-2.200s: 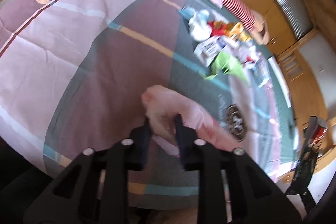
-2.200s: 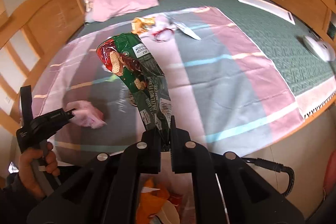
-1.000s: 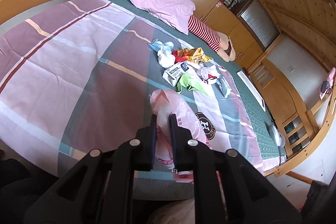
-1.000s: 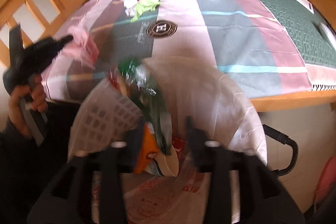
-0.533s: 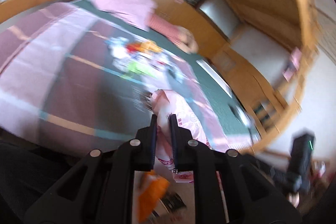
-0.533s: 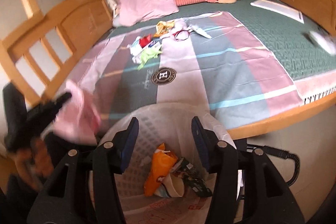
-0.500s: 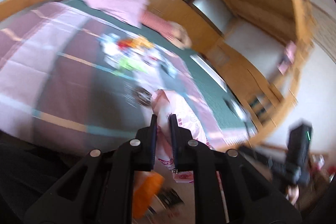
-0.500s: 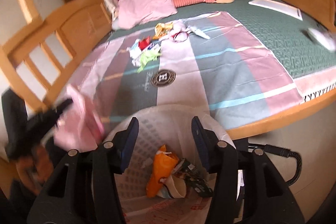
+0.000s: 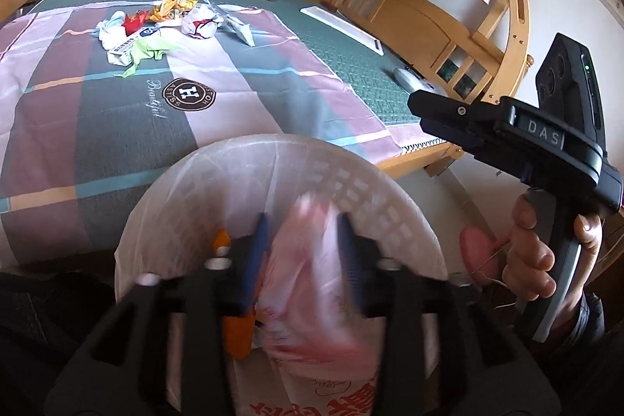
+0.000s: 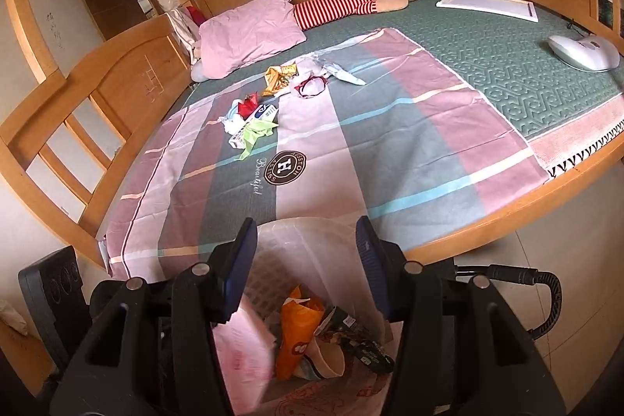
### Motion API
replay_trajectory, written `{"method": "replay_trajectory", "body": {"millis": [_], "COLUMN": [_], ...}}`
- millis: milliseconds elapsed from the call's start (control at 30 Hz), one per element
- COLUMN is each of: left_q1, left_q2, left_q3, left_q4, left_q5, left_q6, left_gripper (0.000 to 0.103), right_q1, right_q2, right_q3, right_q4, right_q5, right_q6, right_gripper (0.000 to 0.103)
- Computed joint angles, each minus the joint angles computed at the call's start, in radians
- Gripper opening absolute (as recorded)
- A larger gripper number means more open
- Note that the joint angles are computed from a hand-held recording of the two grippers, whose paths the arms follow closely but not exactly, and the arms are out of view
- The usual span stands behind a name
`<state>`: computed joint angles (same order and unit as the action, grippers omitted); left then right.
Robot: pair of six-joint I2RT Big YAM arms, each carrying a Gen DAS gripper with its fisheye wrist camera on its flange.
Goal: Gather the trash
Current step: 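Drop the chip bag and pink bag into the white basket from both tools, then reach both tools back to the trash pile on the bed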
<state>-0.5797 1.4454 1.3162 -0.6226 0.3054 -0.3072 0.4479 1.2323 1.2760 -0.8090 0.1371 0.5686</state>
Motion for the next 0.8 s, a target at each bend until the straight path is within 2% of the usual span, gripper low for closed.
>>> {"method": "replay_trajectory", "body": {"millis": [33, 233, 467, 600, 700, 800], "left_q1": [0.001, 0.008, 0.006, 0.007, 0.019, 0.048], "left_q2": [-0.001, -0.006, -0.014, -0.019, -0.028, -0.018], "left_q3": [-0.001, -0.005, -0.007, -0.009, -0.014, 0.008], "left_q4": [-0.002, -0.004, -0.013, -0.011, 0.011, 0.005], "left_q5": [-0.002, -0.012, -0.072, -0.105, -0.164, -0.262], "left_q6": [-0.003, -0.019, -0.030, -0.038, -0.054, -0.080], "left_gripper": [0.054, 0.072, 0.086, 0.089, 0.091, 0.093], "right_q1": [0.003, 0.005, 0.013, 0.014, 0.010, 0.004], "right_q2": [-0.002, 0.010, 0.026, 0.035, 0.057, 0.090], "right_q3": [0.000, 0.008, 0.022, 0.028, 0.050, 0.092], "right_q4": [-0.001, -0.002, -0.006, -0.007, -0.009, -0.014], "right_q5": [0.001, -0.012, -0.007, -0.004, 0.001, -0.003], "right_q6": [-0.001, -0.001, -0.007, -0.010, -0.010, -0.025], "right_gripper": [0.053, 0.055, 0.058, 0.060, 0.063, 0.066]}}
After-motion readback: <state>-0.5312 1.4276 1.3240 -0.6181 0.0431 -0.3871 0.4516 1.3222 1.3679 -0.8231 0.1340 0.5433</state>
